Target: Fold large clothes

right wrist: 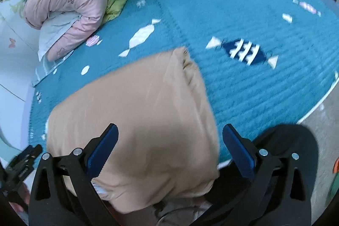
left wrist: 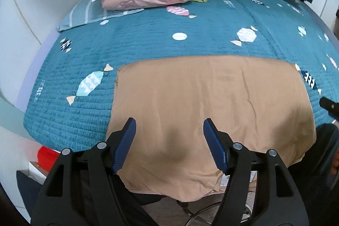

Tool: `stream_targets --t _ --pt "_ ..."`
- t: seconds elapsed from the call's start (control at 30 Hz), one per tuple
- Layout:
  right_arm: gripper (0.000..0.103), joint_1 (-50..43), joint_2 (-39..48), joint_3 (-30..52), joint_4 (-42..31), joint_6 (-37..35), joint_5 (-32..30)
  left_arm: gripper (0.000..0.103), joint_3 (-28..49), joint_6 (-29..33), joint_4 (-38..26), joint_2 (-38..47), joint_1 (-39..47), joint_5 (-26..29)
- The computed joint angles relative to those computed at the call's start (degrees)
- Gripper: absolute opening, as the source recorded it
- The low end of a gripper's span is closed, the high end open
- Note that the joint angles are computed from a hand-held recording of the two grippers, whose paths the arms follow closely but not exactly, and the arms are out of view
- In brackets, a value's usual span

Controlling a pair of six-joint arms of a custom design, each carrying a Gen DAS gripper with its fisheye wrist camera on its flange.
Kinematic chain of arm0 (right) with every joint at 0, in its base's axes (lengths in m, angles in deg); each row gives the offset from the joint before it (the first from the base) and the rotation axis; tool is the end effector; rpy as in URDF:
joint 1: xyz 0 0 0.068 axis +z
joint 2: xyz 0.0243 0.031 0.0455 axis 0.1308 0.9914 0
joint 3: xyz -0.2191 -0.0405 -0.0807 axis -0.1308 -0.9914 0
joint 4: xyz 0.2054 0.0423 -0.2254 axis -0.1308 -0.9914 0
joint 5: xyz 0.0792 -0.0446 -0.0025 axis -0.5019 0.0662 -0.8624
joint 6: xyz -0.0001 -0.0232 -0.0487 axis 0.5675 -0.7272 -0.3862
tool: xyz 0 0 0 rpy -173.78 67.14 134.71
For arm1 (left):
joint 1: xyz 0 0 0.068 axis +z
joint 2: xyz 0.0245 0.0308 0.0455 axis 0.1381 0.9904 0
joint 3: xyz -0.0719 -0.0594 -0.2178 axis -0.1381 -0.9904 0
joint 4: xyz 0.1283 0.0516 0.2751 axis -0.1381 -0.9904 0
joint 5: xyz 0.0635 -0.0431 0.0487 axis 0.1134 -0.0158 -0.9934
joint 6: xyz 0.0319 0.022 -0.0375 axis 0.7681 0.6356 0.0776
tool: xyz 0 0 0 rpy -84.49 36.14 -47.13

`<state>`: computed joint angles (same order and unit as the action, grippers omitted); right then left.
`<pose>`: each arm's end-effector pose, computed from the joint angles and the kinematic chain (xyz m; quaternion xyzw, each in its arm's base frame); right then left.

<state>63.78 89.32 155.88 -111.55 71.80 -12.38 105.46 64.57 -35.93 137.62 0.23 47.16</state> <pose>0.1521 0.1979 0.3145 0.3085 0.9124 0.0484 0.2647 0.2180 -0.0293 0.3896 0.1961 0.9492 0.0188 0.2454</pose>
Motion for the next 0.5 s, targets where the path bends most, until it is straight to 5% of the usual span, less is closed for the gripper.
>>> stream_targets --t 0.17,0.27,0.33,0.5 --pt "0.095 -5.2 3.9 0.3 -7.3 -1.8 -0.6 0.067 -0.5 -1.0 -0.6 0.0 -3.6 -1.0" --pt "0.095 -8.7 -2.2 -6.8 -0.9 -5.8 -3.0 0.07 -0.9 -1.5 -0.8 -0.2 -6.3 -1.7" --pt "0.095 -11.3 -7.5 -12.4 4.2 -6.8 -6.1 0.086 -1.1 -2.0 -1.0 -0.2 -7.9 -2.0" --pt "0.095 -13.5 -15.8 -21.5 12.4 -7.3 -8.6 0.09 -1.8 -2.9 -0.1 -0.8 -10.7 -3.3"
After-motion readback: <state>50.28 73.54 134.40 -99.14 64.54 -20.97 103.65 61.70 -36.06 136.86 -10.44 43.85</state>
